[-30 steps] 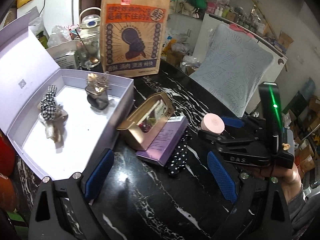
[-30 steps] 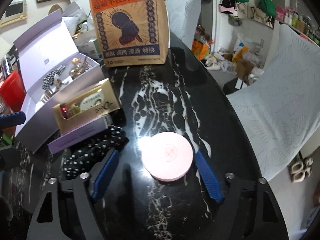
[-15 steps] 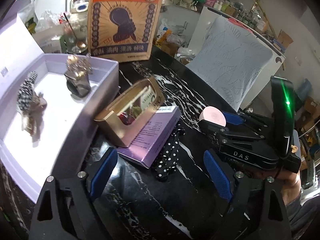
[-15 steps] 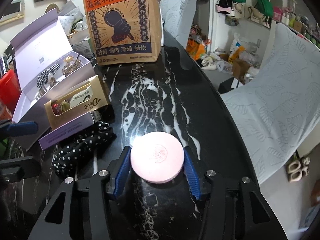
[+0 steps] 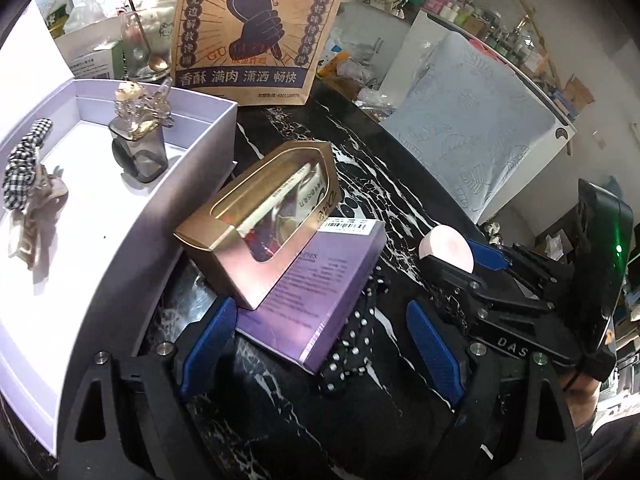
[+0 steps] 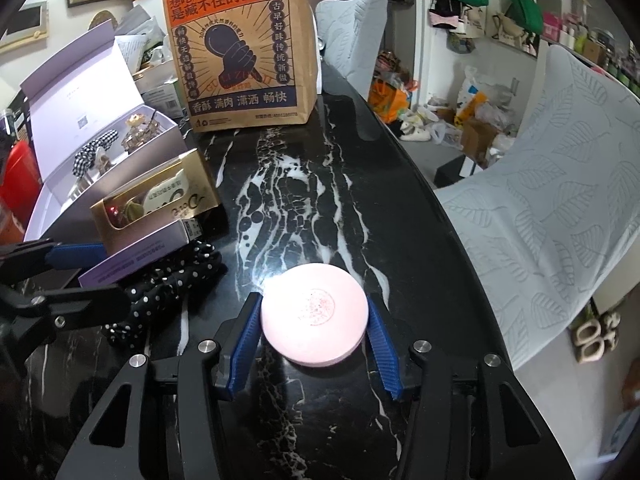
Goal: Organize rigid objects
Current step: 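Grasp the pink round compact with right tool while left tool approaches the lavender card box, then grasp the lavender card box with left tool while right tool holds the pink compact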
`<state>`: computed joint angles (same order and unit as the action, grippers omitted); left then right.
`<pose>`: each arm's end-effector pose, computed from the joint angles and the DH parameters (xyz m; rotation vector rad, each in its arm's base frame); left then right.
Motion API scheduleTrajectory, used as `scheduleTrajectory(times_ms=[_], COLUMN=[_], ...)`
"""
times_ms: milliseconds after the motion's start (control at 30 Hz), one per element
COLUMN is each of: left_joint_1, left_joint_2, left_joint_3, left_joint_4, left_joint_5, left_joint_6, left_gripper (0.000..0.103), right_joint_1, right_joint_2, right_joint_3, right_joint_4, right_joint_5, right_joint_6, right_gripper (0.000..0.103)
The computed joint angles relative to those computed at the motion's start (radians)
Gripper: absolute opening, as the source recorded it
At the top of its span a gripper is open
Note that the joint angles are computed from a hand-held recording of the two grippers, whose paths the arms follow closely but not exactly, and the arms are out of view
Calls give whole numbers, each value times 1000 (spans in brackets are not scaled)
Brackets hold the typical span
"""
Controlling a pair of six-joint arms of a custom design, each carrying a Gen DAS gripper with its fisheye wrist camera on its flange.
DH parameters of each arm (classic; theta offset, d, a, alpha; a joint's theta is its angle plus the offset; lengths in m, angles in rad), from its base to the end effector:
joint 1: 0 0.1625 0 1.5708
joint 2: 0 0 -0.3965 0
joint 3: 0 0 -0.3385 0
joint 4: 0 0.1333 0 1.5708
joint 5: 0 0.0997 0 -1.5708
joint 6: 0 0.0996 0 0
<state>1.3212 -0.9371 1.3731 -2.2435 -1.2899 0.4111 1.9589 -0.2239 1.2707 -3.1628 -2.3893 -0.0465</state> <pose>-0.0073 -0.6802 0.2694 0.8723 2.6905 -0.3029 0.3121 -0.6033 -0.0490 0.2240 -2.3106 0.8048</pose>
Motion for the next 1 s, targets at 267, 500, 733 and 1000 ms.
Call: scheduleTrajectory(times_ms=[267,500,733,1000], left_joint_1=[15,6,-14,-20], left_joint_2=[54,37,2,-64], left_joint_3=[-87,-39,47,139], left_joint_4=[84,67,27,20], left_joint_5=[-36,-43,-34,-46], left_joint_6=[-28,6,39,46], left_gripper=[86,37,33,32], right_joint_1=[-1,-1,2,25], right_joint_2=[1,-2,-9,-23], right_joint_3=[-2,4,33,88], right_joint_4=[0,-7,-36,-40], right_joint_5=[2,-6,10,19], right_joint_6=[-2,2,-6,16], right_gripper=[51,51,51,51])
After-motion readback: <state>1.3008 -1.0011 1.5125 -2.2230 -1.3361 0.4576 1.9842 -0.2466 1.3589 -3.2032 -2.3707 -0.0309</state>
